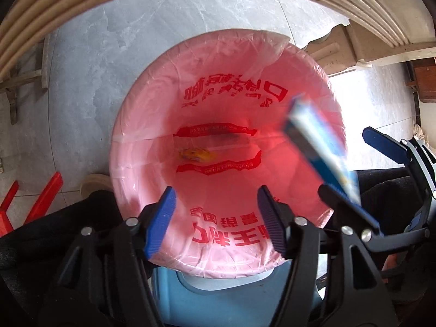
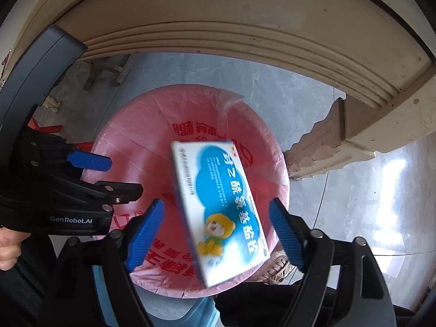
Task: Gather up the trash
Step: 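Open both grippers to drop the wrapper and box into the bin, then move both tools back toward the red cup and milk carton on the table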
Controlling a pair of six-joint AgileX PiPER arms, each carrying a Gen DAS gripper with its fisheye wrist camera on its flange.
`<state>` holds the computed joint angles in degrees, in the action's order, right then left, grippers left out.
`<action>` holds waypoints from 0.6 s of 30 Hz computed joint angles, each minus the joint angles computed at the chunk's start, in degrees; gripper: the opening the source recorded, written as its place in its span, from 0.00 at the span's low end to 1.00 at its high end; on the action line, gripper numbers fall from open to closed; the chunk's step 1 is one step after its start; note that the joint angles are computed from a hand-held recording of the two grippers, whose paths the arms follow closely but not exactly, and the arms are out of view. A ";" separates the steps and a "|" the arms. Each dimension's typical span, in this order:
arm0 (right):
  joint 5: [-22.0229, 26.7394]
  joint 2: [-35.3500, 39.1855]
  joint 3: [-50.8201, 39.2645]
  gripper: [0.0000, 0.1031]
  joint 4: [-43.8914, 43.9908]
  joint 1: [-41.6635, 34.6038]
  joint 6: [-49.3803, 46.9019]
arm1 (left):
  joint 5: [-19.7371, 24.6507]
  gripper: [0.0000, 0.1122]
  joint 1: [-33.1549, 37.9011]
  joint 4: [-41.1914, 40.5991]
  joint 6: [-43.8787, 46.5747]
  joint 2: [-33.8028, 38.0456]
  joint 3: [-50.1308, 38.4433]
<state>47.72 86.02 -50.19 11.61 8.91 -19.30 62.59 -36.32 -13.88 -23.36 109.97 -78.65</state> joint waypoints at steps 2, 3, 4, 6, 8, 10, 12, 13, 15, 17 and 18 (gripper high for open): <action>-0.24 0.06 0.19 0.79 -0.61 0.84 0.50 | 0.36 0.60 -0.17 0.55 -0.42 0.12 -0.20; -0.25 0.14 0.21 0.79 -0.80 1.09 0.66 | 0.46 0.61 -0.45 1.35 -0.98 0.08 -0.30; 0.08 0.02 0.23 0.79 -0.56 1.06 0.39 | 0.60 0.61 -0.72 2.10 -1.43 0.33 -0.55; -0.14 0.25 0.36 0.79 -0.59 1.39 0.59 | 1.06 0.62 -0.94 2.75 -1.83 0.47 -0.95; 0.03 0.21 0.38 0.79 -0.13 1.25 0.12 | 1.15 0.62 -0.94 2.93 -2.02 0.41 -1.09; -0.25 0.14 0.59 0.79 -0.21 1.60 0.32 | 1.21 0.62 -0.88 3.06 -2.08 0.41 -1.23; 0.62 -0.47 0.36 0.79 -0.06 1.16 -0.15 | 1.32 0.62 -0.92 3.51 -2.54 0.24 -1.20; 0.82 -0.42 0.08 0.79 -0.03 1.05 -0.24 | 1.17 0.62 -0.89 3.68 -2.59 -0.02 -0.85; 0.67 -0.63 0.10 0.79 -0.29 1.01 -0.02 | 1.24 0.62 -0.87 4.06 -2.97 -0.53 -0.57; 0.78 -1.03 0.12 0.79 -0.48 0.82 0.32 | 1.61 0.62 -1.16 5.13 -3.92 -1.04 -0.52; 0.83 -1.24 0.15 0.79 -0.46 0.78 0.57 | 1.89 0.62 -1.45 5.80 -4.59 -1.33 -0.53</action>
